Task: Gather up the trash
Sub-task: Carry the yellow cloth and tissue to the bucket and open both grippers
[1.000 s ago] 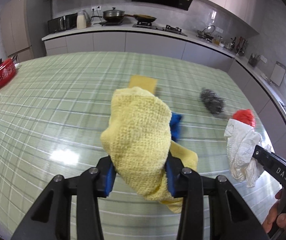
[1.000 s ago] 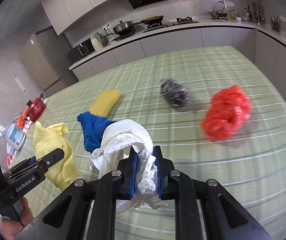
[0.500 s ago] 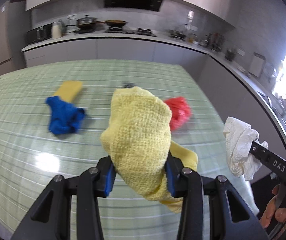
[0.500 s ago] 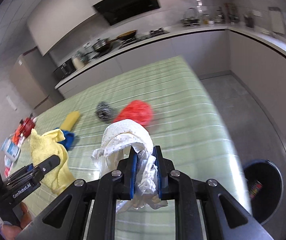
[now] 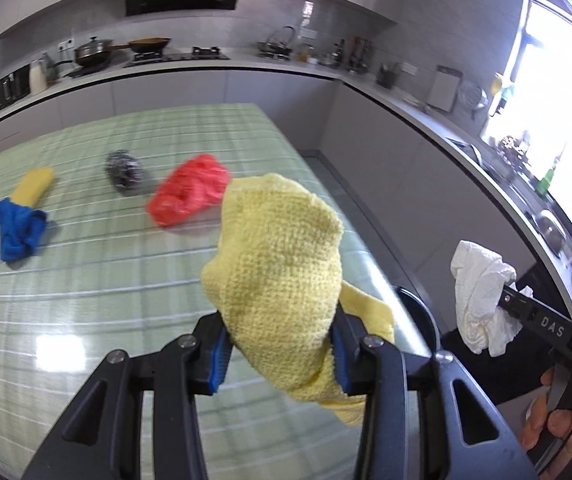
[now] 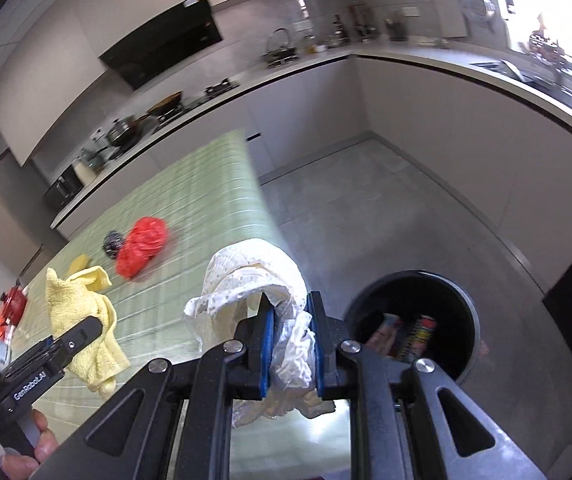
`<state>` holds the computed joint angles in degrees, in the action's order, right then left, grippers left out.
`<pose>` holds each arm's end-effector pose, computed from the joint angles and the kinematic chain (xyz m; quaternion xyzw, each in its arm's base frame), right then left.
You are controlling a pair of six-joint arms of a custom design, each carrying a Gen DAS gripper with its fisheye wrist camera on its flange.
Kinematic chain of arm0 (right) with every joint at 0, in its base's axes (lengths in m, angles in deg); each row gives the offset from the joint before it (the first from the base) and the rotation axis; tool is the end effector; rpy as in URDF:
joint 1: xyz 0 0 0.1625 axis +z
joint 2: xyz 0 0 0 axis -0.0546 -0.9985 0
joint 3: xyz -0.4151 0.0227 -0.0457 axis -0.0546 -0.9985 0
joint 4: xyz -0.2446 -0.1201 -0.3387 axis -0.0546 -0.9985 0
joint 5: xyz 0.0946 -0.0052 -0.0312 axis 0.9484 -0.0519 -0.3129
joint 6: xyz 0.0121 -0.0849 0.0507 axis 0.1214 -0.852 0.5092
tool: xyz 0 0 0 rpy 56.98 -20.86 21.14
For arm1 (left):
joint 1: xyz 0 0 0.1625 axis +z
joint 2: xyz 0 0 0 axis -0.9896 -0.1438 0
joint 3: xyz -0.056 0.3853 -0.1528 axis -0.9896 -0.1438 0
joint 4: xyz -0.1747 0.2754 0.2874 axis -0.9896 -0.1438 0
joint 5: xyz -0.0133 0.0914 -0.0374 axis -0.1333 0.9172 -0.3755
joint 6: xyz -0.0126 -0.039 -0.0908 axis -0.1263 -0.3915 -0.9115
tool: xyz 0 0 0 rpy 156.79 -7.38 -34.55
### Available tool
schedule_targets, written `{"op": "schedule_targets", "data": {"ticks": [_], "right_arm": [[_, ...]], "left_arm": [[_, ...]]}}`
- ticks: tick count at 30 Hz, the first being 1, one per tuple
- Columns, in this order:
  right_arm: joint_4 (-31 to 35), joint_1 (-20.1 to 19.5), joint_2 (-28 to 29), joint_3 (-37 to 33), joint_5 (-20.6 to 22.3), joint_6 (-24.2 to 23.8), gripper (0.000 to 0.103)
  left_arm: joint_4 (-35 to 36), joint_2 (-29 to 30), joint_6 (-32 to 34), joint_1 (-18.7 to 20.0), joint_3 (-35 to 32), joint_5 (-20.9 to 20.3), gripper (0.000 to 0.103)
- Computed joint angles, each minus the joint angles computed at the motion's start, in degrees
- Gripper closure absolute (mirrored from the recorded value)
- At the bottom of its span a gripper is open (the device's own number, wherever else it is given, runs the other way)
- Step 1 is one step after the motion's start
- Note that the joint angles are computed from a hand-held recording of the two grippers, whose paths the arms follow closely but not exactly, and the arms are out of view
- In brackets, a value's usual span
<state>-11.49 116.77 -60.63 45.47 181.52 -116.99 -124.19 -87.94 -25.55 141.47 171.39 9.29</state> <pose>0.2551 -0.4637 0.1310 -0.1540 -0.8113 0.4745 0.3048 -0.1635 -0.6115 0.2263 0.3622 0.9026 -0.1787 0.1491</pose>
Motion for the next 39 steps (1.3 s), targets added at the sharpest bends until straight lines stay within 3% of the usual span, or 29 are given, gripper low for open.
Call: {"op": "schedule_targets", "data": {"ticks": [7,13,21,33,39], "right_arm": [[-4.12,-3.85,-10.85,11.37,-2.51,-3.05,0.086],[-2.56,-11.48,-21.76,18.11,-9.27,-10.65,0.086],[-0.60,-20.42,-29.94,22.14,-18.76,-18.77,0.086],[1.17,-29.36,-25.95,20.31,-27.63,-23.38,0.086],[1.57,-31.46,-23.10,18.22,-29.02,-25.09,0.084]], "left_arm": [[-5.04,2.03,-3.76,-5.51,4.58,1.06,0.061],[-8.50,6.80,-12.08,-10.96,7.22,3.95,0.061],[-10.80,12.52,-17.58,-15.39,7.90,7.04,0.060],[-9.79,19.53,-21.23,-16.56,7.62,13.77,0.059],[-8.57,21.25,-23.69,-16.58,7.15,15.79,0.054]]}}
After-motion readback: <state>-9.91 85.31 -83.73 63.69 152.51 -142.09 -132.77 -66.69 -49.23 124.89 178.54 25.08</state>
